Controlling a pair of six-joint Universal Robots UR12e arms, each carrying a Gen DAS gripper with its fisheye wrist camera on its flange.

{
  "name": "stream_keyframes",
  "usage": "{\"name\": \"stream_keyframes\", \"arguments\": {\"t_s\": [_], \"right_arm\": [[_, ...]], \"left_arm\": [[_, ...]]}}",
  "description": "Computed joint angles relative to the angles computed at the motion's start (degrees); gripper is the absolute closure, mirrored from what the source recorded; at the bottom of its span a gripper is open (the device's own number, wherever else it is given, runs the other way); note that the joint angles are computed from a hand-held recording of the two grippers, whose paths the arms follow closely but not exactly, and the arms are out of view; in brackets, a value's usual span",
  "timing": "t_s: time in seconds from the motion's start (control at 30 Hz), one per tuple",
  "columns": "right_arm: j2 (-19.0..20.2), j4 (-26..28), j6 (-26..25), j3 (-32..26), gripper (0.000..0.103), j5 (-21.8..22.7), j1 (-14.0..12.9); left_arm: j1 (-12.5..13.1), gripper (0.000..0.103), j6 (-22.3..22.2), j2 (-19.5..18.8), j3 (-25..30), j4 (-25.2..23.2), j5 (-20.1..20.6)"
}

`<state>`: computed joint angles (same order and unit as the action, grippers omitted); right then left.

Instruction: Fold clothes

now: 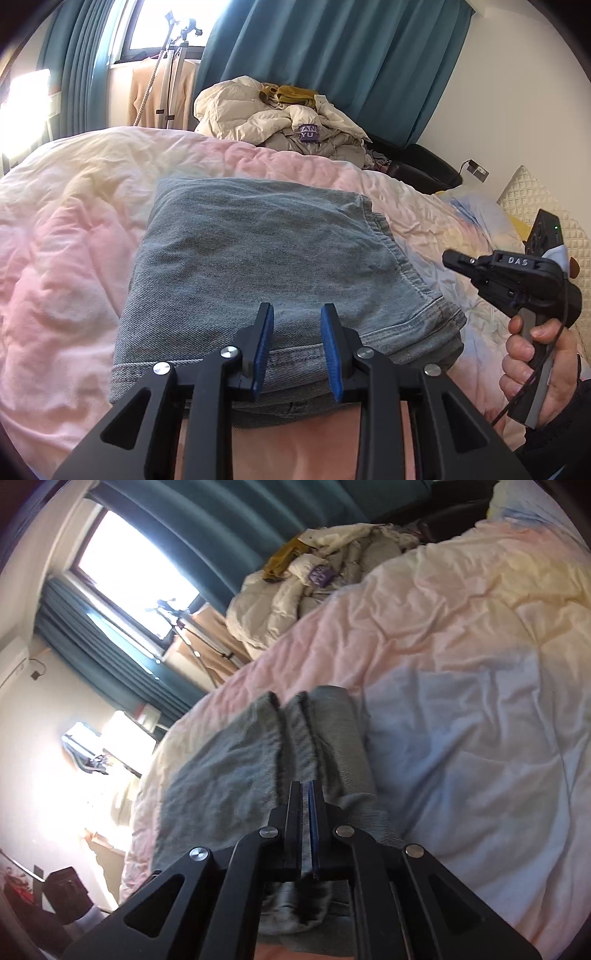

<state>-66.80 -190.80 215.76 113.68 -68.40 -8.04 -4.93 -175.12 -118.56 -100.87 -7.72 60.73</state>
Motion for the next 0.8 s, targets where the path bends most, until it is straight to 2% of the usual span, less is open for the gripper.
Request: {"name": "stream_keyframes", "arguments": {"t_s": [0.03,0.1,0.13,0.17,0.2,0.4,0.5,0.63,0.8], "right_arm": [[0.5,-1.3,-0.2,-0.5,0.098,1.6,0.2],[1.6,0.2,-2.1,-2.0,0.093,5.1,0.5],[2.1,2.1,-3.0,-2.8,0.087,6.7,0.7],[2.8,4.3,-3.9,-3.7,0.075,8.1,0.9],[3.2,6.2,-4.7,-4.2,0.068,8.1,1.2],[3.0,9.4,-7.2,-4.9,0.066,1.8,2.9],[2.3,9.2,-9.5,-4.9,0.048,-2.8,4.1],[2.9,10.5,-9.1,-5.2,0.048,-2.5,3.9],[3.9,12.2,-12.0,-6.4,0.046,-0.7,3.9]], "left_arm": [[0.0,0.076,-0.3,0.0,0.0,0.1,0.3],[0.0,0.076,-0.7,0.1,-0.1,0.1,0.7],[0.0,0.076,-0.9,0.2,-0.1,0.0,0.8],[0.0,0.076,-1.1,0.2,-0.1,-0.1,0.9],[0.0,0.076,-1.4,0.3,0.0,-0.5,0.8],[0.5,0.076,-4.2,0.0,0.5,-0.6,0.4],[0.8,0.076,-5.9,-0.3,0.9,-1.2,-0.1],[1.0,0.076,-6.7,-0.4,1.0,-1.5,-0.4],[0.7,0.076,-6.0,-0.5,1.1,-1.7,0.5]]}}
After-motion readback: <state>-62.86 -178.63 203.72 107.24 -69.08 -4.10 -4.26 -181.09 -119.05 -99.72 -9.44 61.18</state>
